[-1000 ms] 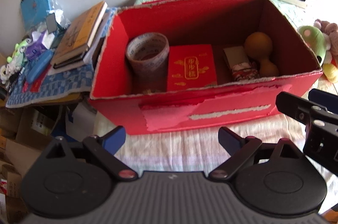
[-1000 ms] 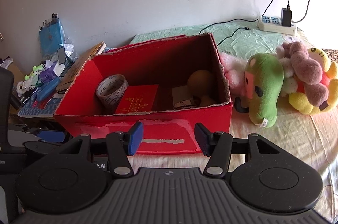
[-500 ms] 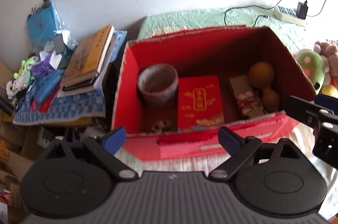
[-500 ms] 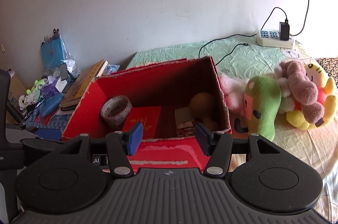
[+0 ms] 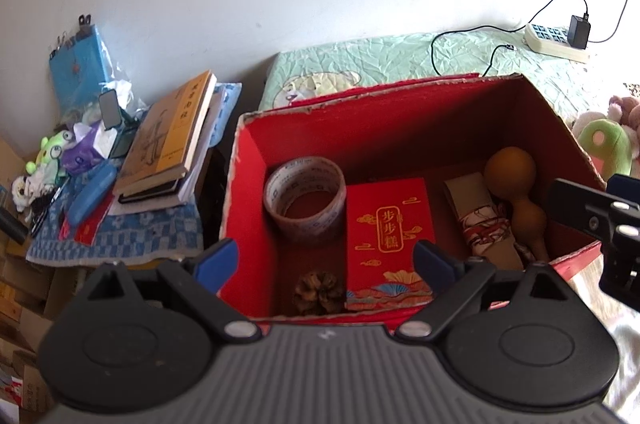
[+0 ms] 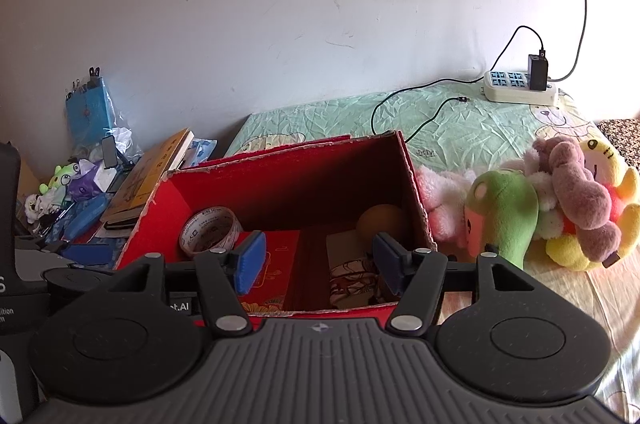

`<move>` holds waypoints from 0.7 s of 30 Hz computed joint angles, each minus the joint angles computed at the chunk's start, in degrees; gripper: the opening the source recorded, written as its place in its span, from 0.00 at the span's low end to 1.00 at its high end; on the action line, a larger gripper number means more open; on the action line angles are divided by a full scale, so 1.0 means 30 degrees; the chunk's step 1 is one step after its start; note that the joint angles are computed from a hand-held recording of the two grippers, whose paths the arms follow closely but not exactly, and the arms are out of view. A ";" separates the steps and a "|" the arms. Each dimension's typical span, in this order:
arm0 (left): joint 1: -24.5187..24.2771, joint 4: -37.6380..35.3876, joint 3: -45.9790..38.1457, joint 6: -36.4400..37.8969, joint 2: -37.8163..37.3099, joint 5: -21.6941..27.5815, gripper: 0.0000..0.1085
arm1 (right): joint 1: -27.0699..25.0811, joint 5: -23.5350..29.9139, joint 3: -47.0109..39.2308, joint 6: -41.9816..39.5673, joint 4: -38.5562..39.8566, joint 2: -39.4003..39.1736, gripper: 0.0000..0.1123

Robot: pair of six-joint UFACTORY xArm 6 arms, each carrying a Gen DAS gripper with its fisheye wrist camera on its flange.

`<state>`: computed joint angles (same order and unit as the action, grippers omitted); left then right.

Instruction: Organize objects

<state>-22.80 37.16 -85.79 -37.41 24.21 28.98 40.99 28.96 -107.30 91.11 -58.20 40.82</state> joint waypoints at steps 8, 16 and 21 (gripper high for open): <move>0.0129 -0.1455 -0.1260 0.1352 0.1209 0.0185 0.87 | -0.0201 0.0335 -0.1229 -0.1216 0.1022 0.0911 0.56; 0.0306 -0.2005 -0.2795 0.1748 0.2504 0.0700 0.87 | -0.0401 0.0537 -0.2651 -0.2588 0.2256 0.2008 0.56; 0.0357 -0.2510 -0.3622 0.2366 0.3230 0.1069 0.87 | -0.0512 0.0455 -0.3354 -0.3409 0.3168 0.2612 0.56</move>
<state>-21.73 29.63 -96.66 -30.32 33.90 32.18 39.46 30.32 -117.36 80.89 -48.70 48.66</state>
